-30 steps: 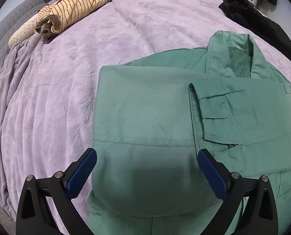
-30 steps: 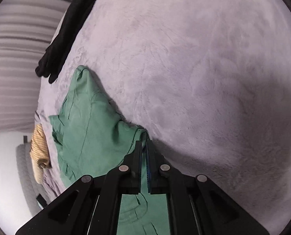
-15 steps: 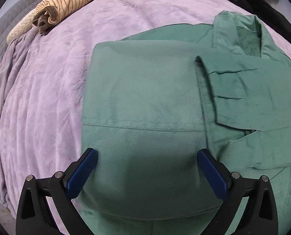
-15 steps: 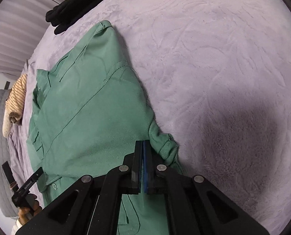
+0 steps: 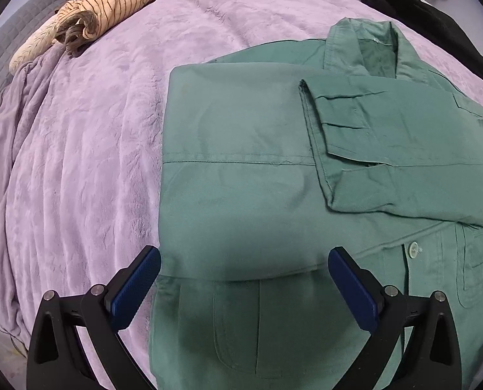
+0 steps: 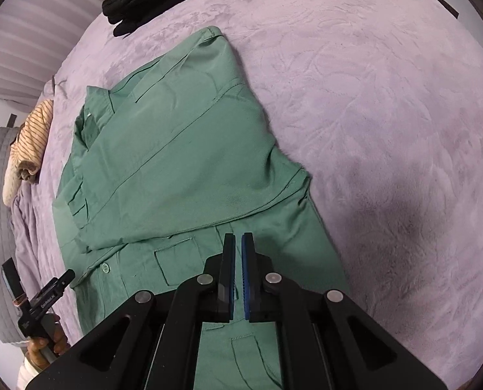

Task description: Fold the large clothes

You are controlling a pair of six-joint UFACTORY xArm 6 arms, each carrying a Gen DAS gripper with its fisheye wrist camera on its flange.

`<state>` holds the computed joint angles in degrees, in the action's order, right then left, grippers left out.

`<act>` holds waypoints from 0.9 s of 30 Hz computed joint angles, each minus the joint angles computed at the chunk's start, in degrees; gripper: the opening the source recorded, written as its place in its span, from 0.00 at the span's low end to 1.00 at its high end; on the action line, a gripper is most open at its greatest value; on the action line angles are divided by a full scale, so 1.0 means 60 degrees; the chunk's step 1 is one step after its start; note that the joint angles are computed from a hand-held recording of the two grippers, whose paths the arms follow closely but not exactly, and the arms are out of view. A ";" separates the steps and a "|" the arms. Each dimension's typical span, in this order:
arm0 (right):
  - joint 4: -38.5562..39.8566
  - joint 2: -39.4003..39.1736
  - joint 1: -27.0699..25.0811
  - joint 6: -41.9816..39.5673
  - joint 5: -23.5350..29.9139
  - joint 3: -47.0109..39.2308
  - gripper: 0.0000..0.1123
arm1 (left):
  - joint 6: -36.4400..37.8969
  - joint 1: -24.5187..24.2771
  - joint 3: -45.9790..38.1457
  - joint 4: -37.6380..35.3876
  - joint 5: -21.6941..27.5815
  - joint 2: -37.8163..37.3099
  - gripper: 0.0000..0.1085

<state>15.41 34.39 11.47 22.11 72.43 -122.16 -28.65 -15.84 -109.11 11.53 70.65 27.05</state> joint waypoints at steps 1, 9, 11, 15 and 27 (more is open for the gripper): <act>-0.0026 0.0096 0.0052 0.0028 0.0153 -0.0222 0.04 | -0.0028 -0.0026 0.0107 -0.0008 0.0003 -0.0127 0.95; -0.0170 0.0177 0.0362 0.0116 0.0742 -0.0777 0.09 | -0.0236 0.0006 0.0546 -0.0241 0.0046 -0.0697 0.95; -0.0265 0.0187 0.0425 0.0209 0.0828 -0.0900 0.34 | -0.0342 0.0026 0.0644 -0.0301 0.0081 -0.0834 0.95; -0.0552 0.0248 0.0601 0.0117 0.0966 -0.1267 0.56 | -0.0497 0.0064 0.0714 -0.0367 0.0172 -0.1006 0.95; -0.0939 0.1277 0.0934 -0.0114 0.1870 -0.3553 0.74 | -0.0183 -0.0071 0.0470 -0.0514 0.0760 -0.1215 0.95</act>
<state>9.77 42.05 17.08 21.42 83.65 -143.48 -29.76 -16.27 -106.29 8.45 75.20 19.76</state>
